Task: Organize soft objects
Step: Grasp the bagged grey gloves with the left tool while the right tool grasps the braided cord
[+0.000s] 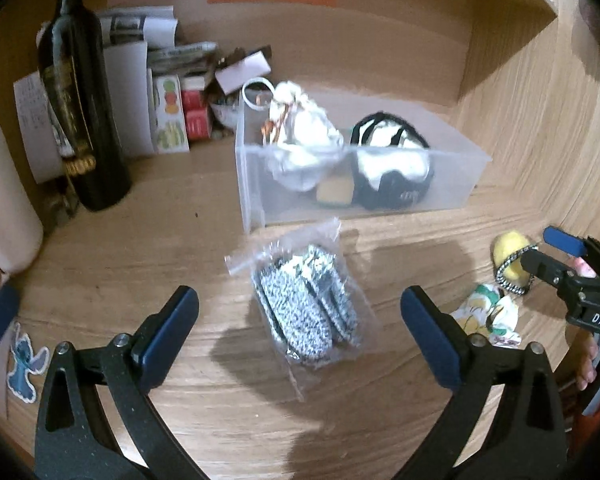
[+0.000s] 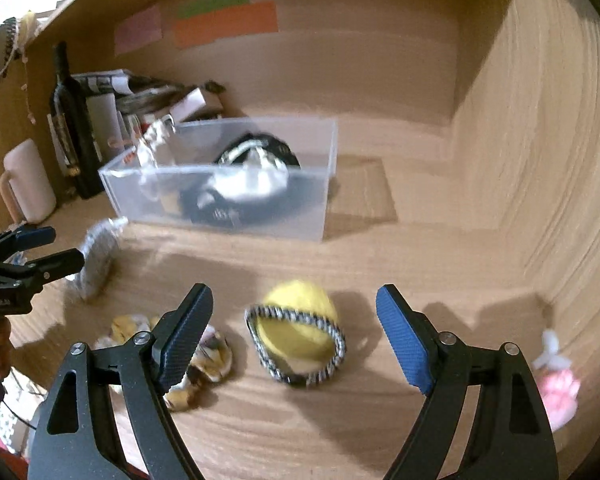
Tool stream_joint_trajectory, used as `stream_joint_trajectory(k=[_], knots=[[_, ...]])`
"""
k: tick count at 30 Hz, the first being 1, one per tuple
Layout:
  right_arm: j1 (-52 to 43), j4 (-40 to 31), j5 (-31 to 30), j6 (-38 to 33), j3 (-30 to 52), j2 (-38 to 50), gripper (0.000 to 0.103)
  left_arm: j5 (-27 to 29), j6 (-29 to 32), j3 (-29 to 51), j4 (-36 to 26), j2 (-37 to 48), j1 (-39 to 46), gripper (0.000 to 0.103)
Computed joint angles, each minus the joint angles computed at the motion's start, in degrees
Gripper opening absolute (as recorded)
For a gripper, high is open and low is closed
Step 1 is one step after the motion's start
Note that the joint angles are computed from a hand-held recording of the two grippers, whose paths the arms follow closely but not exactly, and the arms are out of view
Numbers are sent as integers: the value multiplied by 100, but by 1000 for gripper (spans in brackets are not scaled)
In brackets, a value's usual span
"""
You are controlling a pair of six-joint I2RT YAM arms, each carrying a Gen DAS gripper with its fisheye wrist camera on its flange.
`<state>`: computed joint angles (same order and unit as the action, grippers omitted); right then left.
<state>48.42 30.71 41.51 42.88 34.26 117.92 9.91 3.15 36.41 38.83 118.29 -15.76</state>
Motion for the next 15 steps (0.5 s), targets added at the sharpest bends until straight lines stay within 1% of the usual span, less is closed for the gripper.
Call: stream_joint_trajectory(k=[2,6,10,11,12,13,15], knots=[[-27,4,-61,135,2,128,82,58,-47,110,-139,73,31,102],[-124,246,-266,231,-88,289,82,132,-150,373,-417,262,61,102],[-190,361,-356,247,-98,364,81,146,-232,459,-451,376,47,101],[-215,397,-393,237,-103,380,78,158,-241,459,-435,387,45,100],[-234,426,-427,234,-107,394,73,174,-241,457,-427,394,40,93],[-258,423,-475,224,-95,397,71,182,-221,470,-458,398,30,85],[-267,469,-548,204,-129,385,65,265,-167,527,-558,431,24,77]])
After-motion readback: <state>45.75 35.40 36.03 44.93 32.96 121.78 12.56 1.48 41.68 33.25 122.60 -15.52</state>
